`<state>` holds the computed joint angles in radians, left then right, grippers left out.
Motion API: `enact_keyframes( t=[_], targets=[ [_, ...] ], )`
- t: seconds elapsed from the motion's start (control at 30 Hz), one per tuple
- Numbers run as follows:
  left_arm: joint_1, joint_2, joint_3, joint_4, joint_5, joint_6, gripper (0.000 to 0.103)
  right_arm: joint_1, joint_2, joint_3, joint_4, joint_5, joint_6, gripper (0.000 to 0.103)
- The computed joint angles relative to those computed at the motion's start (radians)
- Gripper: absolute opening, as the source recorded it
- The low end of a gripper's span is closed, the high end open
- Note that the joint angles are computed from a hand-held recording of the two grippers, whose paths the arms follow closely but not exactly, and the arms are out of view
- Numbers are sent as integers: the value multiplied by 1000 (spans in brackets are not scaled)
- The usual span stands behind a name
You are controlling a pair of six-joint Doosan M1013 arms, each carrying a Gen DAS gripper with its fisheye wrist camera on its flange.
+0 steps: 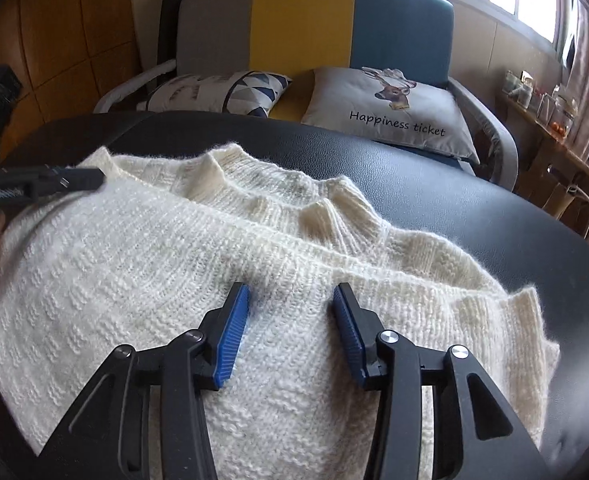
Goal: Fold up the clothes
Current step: 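Lift both open grippers back from the folded sweater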
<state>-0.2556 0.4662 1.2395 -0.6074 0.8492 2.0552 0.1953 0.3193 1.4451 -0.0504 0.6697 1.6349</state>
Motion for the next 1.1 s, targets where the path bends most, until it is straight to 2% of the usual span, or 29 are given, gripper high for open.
enact_keyframes(
  t=[0.03,0.13,0.27,0.37,0.5,0.63,0.77,0.87,0.97,1.1],
  targets=[
    [-1,0,-6,14,18,10,15,-1,-1,2,3,-2,0,48],
    [-19,8,-8,191,17,-69,17,0,-3,5,0,-6,6,49],
    [-2,14,-19,145,36,-148,16,-4,-5,-5,0,14,20,50],
    [-10,-22,19,115,-8,-110,16,-10,-15,-10,13,35,30,51],
    [-41,-76,73,89,-37,3,16,-48,-121,94,87,-34,47,51],
    [-89,-97,96,80,-26,98,16,-122,-255,232,185,-68,86,51],
    [-141,-90,89,88,20,131,16,-206,-354,341,405,-7,-69,51],
    [-177,-85,78,113,24,137,16,-258,-392,399,554,38,-197,54],
    [-201,-62,39,114,51,124,16,-307,-398,432,688,61,-312,56],
    [-224,-38,0,104,81,108,16,-357,-348,423,877,140,-509,56]
  ],
)
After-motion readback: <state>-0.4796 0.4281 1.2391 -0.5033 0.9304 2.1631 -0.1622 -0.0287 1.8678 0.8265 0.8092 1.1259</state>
